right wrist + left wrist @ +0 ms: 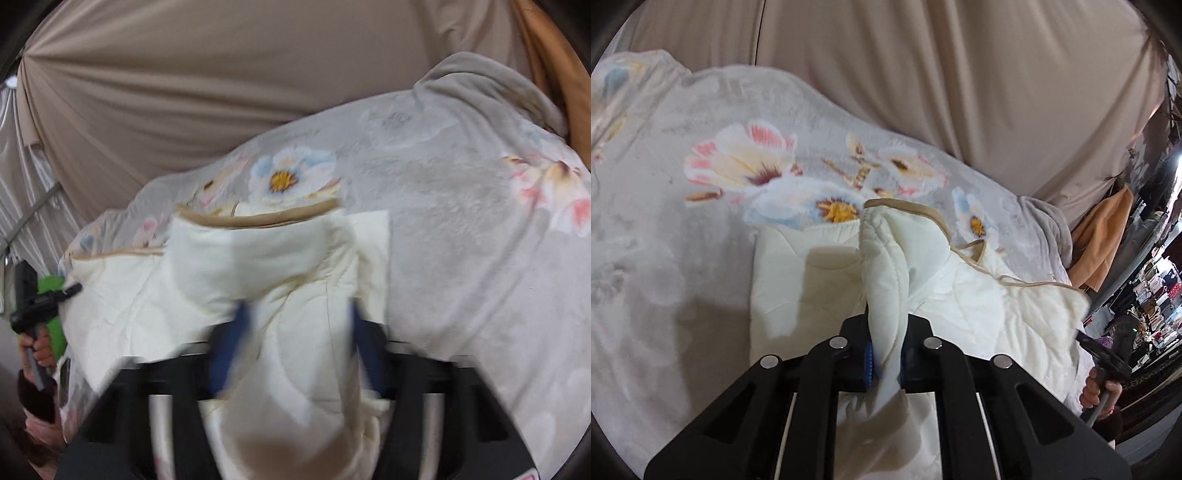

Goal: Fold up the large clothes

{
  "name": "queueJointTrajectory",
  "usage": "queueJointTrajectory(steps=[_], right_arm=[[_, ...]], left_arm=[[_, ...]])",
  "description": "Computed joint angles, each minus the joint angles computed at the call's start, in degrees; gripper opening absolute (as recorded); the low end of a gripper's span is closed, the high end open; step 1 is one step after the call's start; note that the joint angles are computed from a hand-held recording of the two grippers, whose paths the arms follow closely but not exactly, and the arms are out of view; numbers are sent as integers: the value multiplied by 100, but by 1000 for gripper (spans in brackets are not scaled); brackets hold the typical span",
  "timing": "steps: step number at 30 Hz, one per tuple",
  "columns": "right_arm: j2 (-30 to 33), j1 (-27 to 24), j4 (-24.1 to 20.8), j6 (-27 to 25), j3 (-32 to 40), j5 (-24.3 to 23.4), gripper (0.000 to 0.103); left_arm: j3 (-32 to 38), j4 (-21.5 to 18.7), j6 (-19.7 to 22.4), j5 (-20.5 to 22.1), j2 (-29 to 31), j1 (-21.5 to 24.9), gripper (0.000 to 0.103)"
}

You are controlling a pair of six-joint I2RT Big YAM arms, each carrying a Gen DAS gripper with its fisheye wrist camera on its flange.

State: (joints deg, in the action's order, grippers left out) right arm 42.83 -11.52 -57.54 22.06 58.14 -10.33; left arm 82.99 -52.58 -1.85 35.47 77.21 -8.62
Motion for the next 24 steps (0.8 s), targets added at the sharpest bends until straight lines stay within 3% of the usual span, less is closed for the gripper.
queueJointTrajectory(steps=[4,6,8,9,10,12,13,15,17,21,24], right_arm=[[-552,524,432,-272,59,-168,9],[-890,728,511,-362,55,-140,9],[-859,900,96,-453,79,322,8],[-680,925,-343,-352,71,806,7],[-507,808,-638,-272,23,980,7],[-353,415,-713,-144,-242,410,6],[-311,417,-689,-41,-288,386,6],[-244,756,-735,-70,-127,938,7],[-218,815,-632,-153,106,1116,7],[7,142,-13,-335,454,470,7],[610,-132,226,-379,635,439,7]], left_arm=[[-197,-59,60,158,-416,227,8],[-321,-101,188,-27,-524,250,8],[-401,-209,348,-731,-392,79,8],[-370,-318,399,-888,-233,33,8],[-354,-445,412,-928,-30,-15,8],[-369,-523,295,-752,275,-70,9],[-397,-454,253,-809,284,-109,9],[-397,-303,193,-1020,209,-180,8],[-319,-165,221,-1149,106,-206,8],[78,43,119,-942,155,-150,8],[501,86,23,-1269,545,-302,8]])
